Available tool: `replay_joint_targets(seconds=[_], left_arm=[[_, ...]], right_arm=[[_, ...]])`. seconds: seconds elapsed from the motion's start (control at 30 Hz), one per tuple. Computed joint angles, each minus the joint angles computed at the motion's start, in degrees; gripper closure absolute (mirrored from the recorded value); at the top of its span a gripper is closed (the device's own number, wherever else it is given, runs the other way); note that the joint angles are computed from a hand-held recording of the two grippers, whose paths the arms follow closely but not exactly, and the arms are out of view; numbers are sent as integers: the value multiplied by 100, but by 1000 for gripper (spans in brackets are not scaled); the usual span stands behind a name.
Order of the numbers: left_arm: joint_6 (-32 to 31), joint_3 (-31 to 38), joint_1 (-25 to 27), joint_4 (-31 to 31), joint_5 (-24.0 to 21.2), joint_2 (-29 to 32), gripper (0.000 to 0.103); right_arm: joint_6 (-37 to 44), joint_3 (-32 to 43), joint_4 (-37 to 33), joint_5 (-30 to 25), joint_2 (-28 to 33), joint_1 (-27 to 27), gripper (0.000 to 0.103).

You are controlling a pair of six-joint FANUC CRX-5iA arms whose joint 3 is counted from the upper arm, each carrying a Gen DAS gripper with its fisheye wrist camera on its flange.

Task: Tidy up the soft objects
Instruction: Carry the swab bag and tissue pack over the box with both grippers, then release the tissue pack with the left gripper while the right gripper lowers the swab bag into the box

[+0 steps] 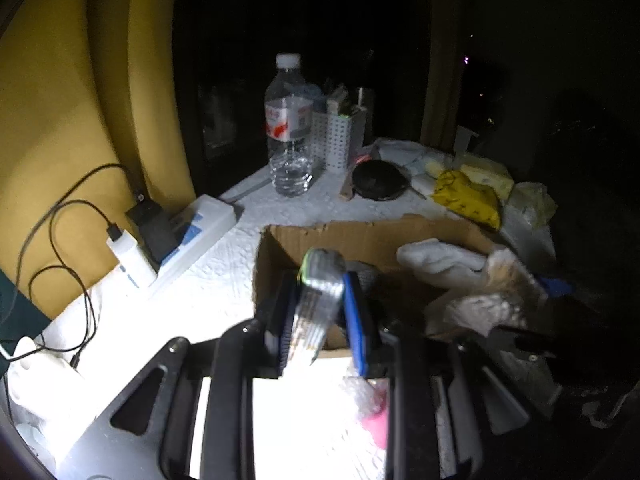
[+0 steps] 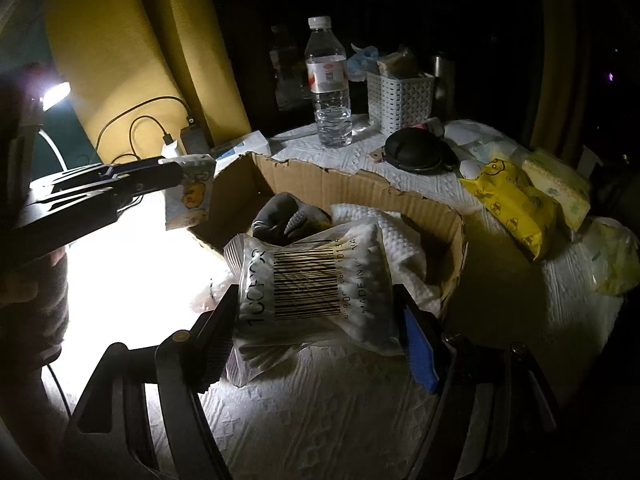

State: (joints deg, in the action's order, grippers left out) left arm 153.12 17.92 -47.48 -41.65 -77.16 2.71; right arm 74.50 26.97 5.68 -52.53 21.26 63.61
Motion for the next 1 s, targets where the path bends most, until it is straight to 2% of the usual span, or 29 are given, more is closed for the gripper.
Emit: replay_joint_targets(seconds=[0.33, 0.43, 0.57, 0.67, 0.9, 1.0], left_arm=[[-4, -409, 631, 524, 499, -17, 77], [80, -457, 750, 587, 433, 11, 77], [139, -463, 734, 485, 252, 34, 59], [139, -475, 690, 431, 202, 3, 52], [55, -458, 608, 377, 1, -15, 51], [-67, -522, 707, 558, 4, 29, 51]], right_arm=[[2, 214, -53, 118, 200, -116, 28], [0, 281, -91, 112, 243, -144, 28], [1, 423, -90, 28, 350, -133, 28], [-55, 548, -45, -23, 458, -105, 28], [-22, 966, -128, -177, 752, -57, 28], [-65, 1134, -98, -264, 874, -28, 28]])
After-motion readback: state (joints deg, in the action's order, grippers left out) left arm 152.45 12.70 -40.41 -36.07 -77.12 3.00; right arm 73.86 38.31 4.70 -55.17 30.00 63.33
